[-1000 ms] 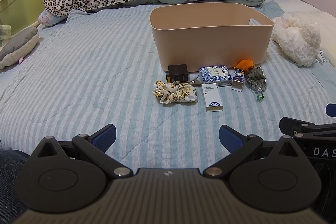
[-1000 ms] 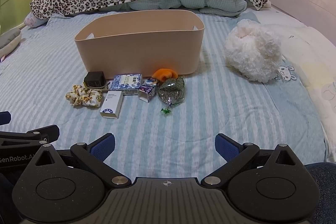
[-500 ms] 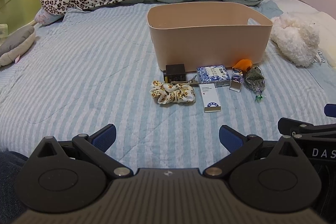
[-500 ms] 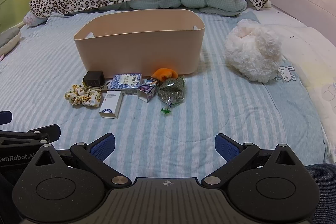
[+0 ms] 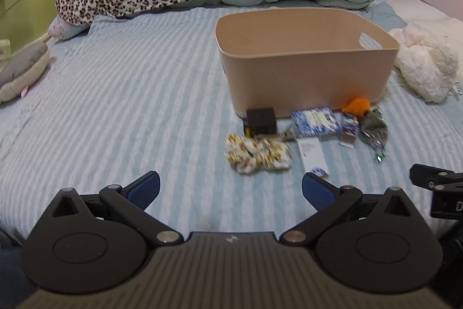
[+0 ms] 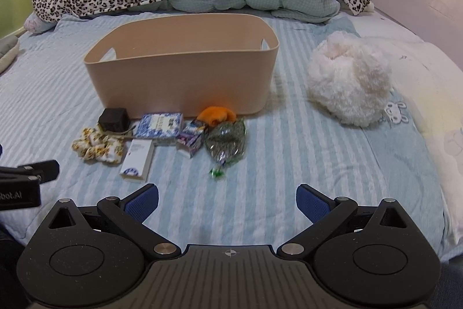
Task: Organize objects
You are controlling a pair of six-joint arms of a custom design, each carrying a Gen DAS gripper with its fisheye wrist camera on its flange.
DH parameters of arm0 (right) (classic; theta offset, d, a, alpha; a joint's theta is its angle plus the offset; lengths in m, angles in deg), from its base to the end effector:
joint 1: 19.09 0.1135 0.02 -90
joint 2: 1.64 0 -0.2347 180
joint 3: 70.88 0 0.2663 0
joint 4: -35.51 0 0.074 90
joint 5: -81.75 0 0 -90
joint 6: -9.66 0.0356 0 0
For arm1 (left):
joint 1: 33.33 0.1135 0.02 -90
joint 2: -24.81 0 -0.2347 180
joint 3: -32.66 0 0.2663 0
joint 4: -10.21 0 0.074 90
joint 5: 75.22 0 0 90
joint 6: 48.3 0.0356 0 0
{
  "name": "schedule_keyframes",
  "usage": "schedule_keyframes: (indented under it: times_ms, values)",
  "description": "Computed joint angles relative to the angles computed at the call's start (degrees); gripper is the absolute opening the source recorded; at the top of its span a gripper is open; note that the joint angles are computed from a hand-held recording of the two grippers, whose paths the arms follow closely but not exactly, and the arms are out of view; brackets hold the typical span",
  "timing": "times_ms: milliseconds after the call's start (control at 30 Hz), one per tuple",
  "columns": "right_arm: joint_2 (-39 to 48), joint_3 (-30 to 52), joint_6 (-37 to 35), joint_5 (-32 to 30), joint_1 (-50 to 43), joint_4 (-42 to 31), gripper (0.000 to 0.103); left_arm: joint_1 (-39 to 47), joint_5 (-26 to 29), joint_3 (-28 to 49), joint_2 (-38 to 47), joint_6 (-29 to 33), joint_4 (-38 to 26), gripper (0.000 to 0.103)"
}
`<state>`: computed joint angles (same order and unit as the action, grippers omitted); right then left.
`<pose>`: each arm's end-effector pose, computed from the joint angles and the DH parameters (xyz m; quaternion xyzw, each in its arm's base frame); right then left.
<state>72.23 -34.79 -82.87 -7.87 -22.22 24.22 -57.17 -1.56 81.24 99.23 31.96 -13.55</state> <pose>0.2367 -0.0132 0.0930 0.0061 0.9369 -0.0204 0.3491 0.2480 -0.0987 0.1411 0.0653 0.9280 0.0290 0.3657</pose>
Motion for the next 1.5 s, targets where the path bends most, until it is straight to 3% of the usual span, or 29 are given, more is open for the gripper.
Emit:
schedule_keyframes:
  times_ms: [167, 400, 567, 733, 967, 1167, 1300, 1333, 1433, 1500]
  values:
    - [7.7, 5.5, 1.2, -2.1, -1.0, 1.5, 0.103, 3.7, 3.4, 7.7, 7.7, 2.0, -2.0, 0.103]
    - [20.9, 15.0, -0.4, 0.9, 0.9, 2.4, 0.103, 6.1, 4.3, 18.2, 20.5, 4.3, -2.1, 0.103]
    - [30.2, 22.5, -1.8, 2.7, 1.0, 1.6, 0.103, 7.3, 5.4, 26.0, 31.0, 3.9, -4.0, 0.103]
    - [37.6, 29.0, 0.3, -0.2, -1.1, -0.9, 0.103, 9.0, 7.3, 33.1, 39.4, 1.0, -7.9, 0.103]
    - [45.8, 35.6, 1.0, -0.4, -1.6, -3.1, 0.099, 10.5, 10.4, 37.5, 44.6, 1.4, -10.5, 0.103]
    - [47.2, 35.0, 0.1, 1.6, -0.3, -0.2, 0.098, 12.1, 12.7, 37.1, 45.9, 2.9, -9.2, 0.103]
    - [45.8, 32.6, 0.5, 0.9, -0.3, 2.6, 0.079, 14.1, 15.7, 34.2, 44.0, 3.9, -6.9, 0.103]
    - [45.4, 31.9, 0.8, 0.9, -0.2, 3.5, 0.069, 14.4, 16.1, 33.2, 43.3, 4.0, -6.2, 0.102]
    - [44.3, 30.1, 2.0, -0.6, -0.5, 5.1, 0.051, 14.8, 16.0, 29.6, 40.5, 5.6, -3.6, 0.083]
    - [43.2, 29.0, 2.4, -0.9, -0.7, 5.8, 0.041, 15.2, 16.6, 27.1, 38.6, 7.2, -1.3, 0.059]
